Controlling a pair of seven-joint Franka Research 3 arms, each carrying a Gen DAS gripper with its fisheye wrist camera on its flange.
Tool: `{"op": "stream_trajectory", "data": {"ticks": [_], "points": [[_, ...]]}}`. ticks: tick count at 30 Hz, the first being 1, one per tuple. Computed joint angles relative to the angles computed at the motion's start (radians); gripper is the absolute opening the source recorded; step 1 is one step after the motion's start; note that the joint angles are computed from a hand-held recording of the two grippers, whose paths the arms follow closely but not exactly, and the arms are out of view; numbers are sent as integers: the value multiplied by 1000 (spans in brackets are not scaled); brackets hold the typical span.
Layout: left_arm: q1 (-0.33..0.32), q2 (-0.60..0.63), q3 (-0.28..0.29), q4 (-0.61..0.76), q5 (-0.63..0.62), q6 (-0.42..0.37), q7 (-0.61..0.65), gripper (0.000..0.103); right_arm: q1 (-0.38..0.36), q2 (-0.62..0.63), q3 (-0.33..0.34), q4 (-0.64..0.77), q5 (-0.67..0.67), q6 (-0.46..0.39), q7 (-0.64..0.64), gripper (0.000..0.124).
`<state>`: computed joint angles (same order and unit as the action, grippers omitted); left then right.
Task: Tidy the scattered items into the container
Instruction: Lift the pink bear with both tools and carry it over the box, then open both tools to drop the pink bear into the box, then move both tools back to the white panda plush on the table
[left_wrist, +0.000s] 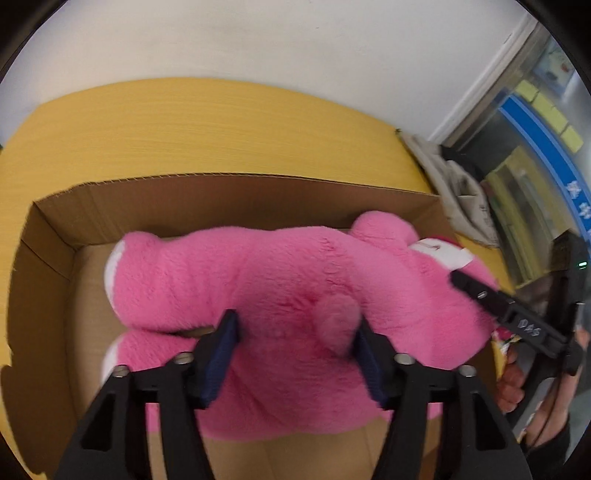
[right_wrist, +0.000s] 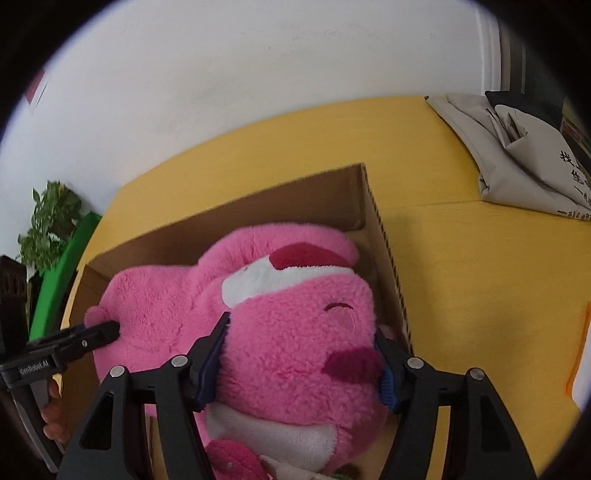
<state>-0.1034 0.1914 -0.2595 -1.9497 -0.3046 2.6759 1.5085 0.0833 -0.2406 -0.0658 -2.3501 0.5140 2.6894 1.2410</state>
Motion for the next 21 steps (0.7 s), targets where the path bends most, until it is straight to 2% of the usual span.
{"op": "stream_trajectory", "data": {"ticks": [3, 4, 5, 7, 9, 11, 13, 16, 18, 19, 21], "points": [[-1, -44, 1, -31, 7, 6, 19, 71, -11, 2, 28, -11, -73, 84, 17, 75], [-11, -80, 11, -60, 51, 9, 10, 71, -10, -20, 26, -23, -75, 78, 25, 76], [-20, -120, 20, -93, 95, 7, 6, 71, 20, -45, -9, -35, -64, 65, 12, 77], [-29, -201, 36, -164, 127, -3, 42, 72, 30, -148, -27, -92, -18, 15, -91, 79], [-48, -311, 62, -265, 92, -29, 110, 72, 41, -265, -58, -153, -19, -90, -183, 81], [-69, -392, 94, -348, 84, -68, 144, 72, 23, -339, -53, -193, -55, -217, -207, 81], [-72, -427, 109, -396, 128, -115, 117, 72, -10, -390, -25, -236, -107, -317, -191, 81], [-82, -468, 146, -464, 123, -193, 115, 71, -70, -423, 49, -294, -205, -376, -101, 81], [-85, -505, 162, -517, 110, -195, 118, 70, -80, -450, 75, -336, -244, -402, -46, 81], [-90, -518, 163, -535, 103, -188, 109, 70, -74, -491, 75, -374, -236, -371, -28, 81], [-108, -576, 186, -586, 69, -179, 128, 70, -77, -546, 85, -402, -248, -400, 27, 81]]}}
